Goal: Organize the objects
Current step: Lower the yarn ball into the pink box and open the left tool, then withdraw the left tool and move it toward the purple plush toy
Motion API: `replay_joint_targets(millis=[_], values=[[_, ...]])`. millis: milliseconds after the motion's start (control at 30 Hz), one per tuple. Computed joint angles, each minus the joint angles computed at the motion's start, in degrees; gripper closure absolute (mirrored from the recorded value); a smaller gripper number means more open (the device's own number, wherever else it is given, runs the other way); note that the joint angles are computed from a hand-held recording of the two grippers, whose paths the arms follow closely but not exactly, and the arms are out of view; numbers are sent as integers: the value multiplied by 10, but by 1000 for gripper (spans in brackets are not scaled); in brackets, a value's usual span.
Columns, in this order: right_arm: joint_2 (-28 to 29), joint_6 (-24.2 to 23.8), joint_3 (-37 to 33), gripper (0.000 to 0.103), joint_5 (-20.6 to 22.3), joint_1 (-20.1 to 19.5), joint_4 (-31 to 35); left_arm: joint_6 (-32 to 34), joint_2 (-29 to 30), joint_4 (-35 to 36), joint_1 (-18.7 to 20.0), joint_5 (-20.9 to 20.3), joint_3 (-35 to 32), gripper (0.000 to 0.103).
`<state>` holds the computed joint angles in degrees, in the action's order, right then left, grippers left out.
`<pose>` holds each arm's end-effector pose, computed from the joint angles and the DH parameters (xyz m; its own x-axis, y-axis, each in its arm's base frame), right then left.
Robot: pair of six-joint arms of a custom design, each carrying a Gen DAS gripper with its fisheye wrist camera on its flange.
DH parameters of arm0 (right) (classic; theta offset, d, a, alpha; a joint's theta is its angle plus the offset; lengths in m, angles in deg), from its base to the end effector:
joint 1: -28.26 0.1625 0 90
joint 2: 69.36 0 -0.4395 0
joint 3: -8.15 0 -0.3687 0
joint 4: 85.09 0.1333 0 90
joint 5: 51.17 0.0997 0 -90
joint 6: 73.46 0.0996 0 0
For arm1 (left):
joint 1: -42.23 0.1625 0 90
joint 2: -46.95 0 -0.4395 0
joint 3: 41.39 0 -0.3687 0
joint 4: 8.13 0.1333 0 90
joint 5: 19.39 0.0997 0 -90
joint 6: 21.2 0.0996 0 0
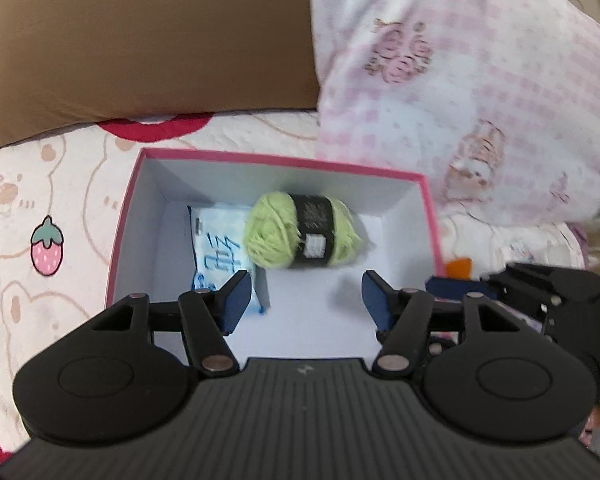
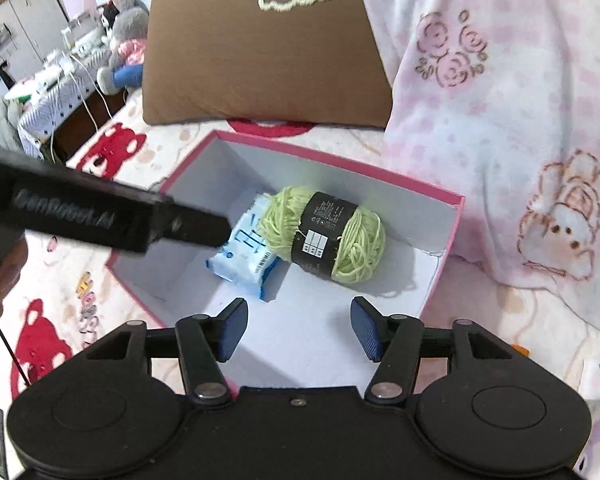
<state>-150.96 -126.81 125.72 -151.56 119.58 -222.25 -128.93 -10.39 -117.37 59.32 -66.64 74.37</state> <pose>0.1264 -0.4766 0.3040 -0.5693 -0.7795 0.2613 -0.8031 0.5953 0.0261 -0.3819 -0.3276 0.0987 -0.7649 -0.4691 -0.4415 -0.0408 0.7192 -0.6936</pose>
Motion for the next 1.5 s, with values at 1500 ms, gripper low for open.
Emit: replay_joint_targets(millis=[1500], values=[[-292, -207, -19, 14, 56, -161, 250, 78, 131, -108, -116, -131, -107, 14]])
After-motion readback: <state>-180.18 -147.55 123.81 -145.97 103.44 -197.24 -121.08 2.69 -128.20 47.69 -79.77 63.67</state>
